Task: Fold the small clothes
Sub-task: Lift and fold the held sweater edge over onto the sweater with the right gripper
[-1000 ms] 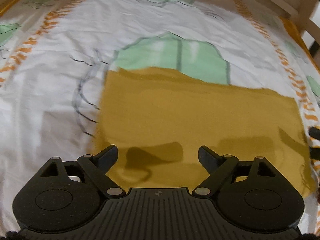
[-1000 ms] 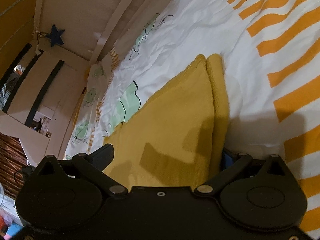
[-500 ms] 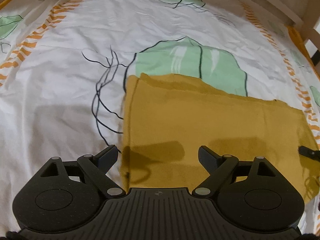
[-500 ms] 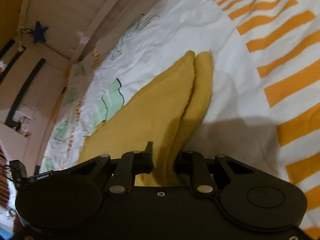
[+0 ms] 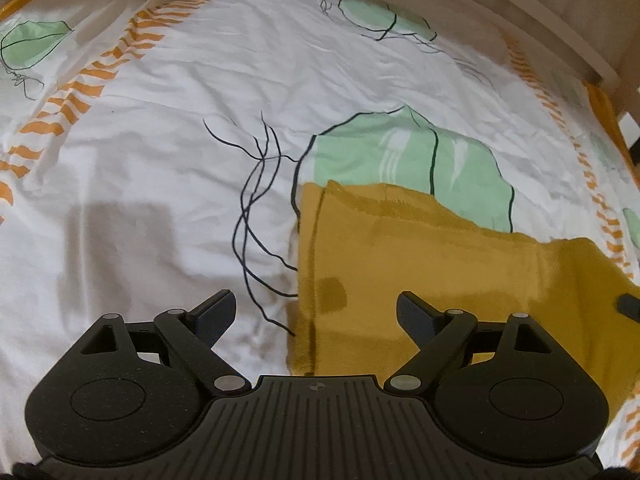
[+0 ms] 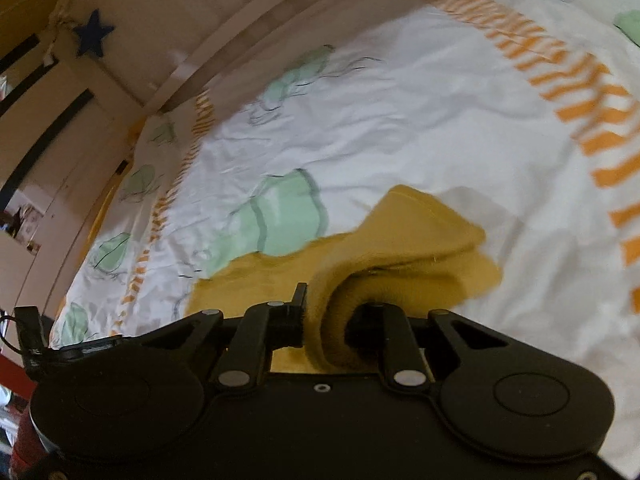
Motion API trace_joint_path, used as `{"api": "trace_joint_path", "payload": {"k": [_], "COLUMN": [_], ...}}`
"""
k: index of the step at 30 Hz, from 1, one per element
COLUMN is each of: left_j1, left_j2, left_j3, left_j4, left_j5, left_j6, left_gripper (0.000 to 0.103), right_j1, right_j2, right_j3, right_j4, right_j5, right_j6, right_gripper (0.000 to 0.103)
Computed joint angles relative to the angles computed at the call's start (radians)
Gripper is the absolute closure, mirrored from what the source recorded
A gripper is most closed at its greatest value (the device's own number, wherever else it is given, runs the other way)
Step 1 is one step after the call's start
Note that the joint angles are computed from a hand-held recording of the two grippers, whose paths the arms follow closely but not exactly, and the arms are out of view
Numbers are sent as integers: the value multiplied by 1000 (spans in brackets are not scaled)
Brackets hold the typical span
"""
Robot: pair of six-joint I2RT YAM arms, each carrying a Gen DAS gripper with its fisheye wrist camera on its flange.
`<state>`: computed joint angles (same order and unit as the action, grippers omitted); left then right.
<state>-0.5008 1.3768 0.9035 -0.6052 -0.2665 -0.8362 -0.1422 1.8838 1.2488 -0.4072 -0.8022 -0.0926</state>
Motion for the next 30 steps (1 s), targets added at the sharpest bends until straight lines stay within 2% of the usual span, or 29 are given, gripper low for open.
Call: {"api": "trace_joint_path", "payload": {"k": [9,14,30], "left_j1": [81,140,214], "left_j2": [-111,-172,-240], "left_j3": [-60,-96,-138], "left_j4": [-15,-28,-25], "left_j5": [57,79,139], "left_j6": [38,41,60], "left_gripper": [15,15,15], "right_j1": [218,351,568], "right_j2": [-86,-97,-75], "right_j3": [-94,-153,-222], "right_j4": [113,203,329], "right_j5": [55,144,407], "right_j6": [121,162,176], "right_gripper": [77,77,77]}}
